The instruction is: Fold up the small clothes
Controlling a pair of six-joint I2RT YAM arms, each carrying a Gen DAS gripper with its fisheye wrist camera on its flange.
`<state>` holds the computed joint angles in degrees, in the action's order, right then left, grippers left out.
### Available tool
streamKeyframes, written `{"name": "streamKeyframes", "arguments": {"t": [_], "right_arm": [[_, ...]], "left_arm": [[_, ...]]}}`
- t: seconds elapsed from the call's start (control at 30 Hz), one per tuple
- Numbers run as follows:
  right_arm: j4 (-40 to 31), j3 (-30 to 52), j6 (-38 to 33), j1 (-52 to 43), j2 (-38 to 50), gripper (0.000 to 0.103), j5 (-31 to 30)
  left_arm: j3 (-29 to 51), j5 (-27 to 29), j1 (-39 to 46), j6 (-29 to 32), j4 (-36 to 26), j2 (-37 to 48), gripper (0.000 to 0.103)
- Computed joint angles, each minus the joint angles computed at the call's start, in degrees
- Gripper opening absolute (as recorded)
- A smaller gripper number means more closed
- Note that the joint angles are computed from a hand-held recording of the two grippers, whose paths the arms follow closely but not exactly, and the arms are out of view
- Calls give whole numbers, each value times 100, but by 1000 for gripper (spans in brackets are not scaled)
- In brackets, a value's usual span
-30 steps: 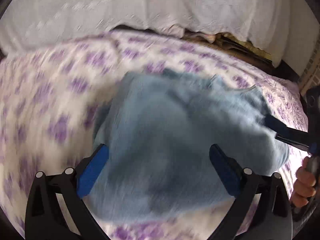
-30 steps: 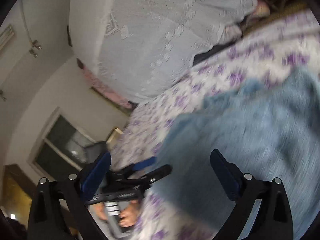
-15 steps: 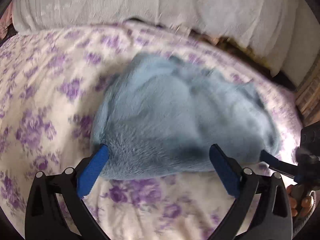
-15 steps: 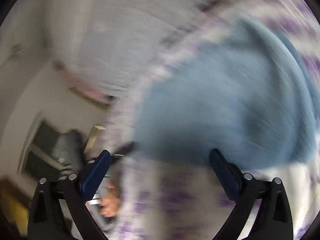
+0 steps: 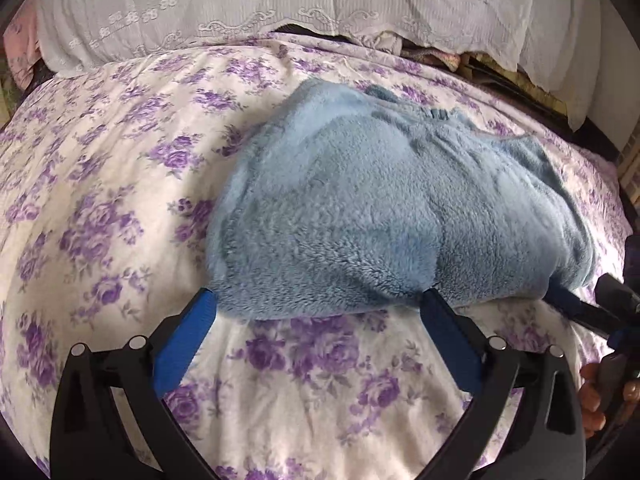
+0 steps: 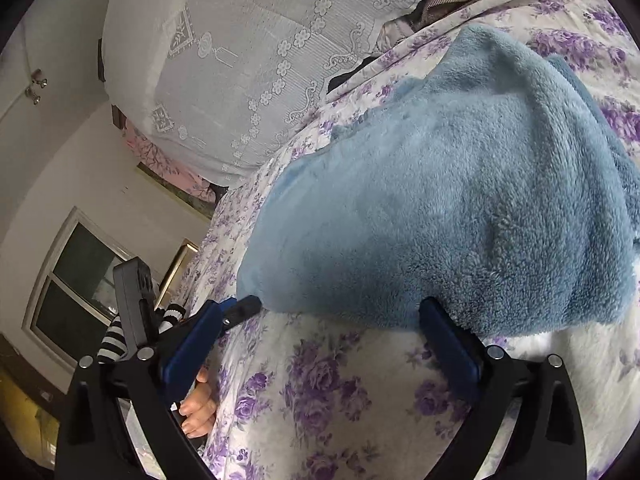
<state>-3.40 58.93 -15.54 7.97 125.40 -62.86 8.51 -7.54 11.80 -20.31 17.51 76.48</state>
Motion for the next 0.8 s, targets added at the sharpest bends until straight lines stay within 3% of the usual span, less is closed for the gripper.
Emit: {"name": "streamKeyframes", "arguments": {"t": [0.17, 0.37, 0.53, 0.63, 0.8], "right_arm": [[131, -61, 39, -6, -3, 99, -3], [142, -183, 24, -84, -102, 99, 75], [1604, -1247, 645, -66, -1131, 99, 688], [2557, -1771, 956, 13, -1685, 99, 1395], [2666, -1508, 1126, 656, -1937, 99, 3390]], "left_arm": [[-120, -346, -232, -147, -155, -481, 99], [-21, -818, -616, -193, -331, -471, 99], [124, -1256, -878, -177, -776, -827, 99], [352, -1442, -953, -103, -929, -795, 99], [1232, -1325, -711, 12, -1169, -161, 99]]}}
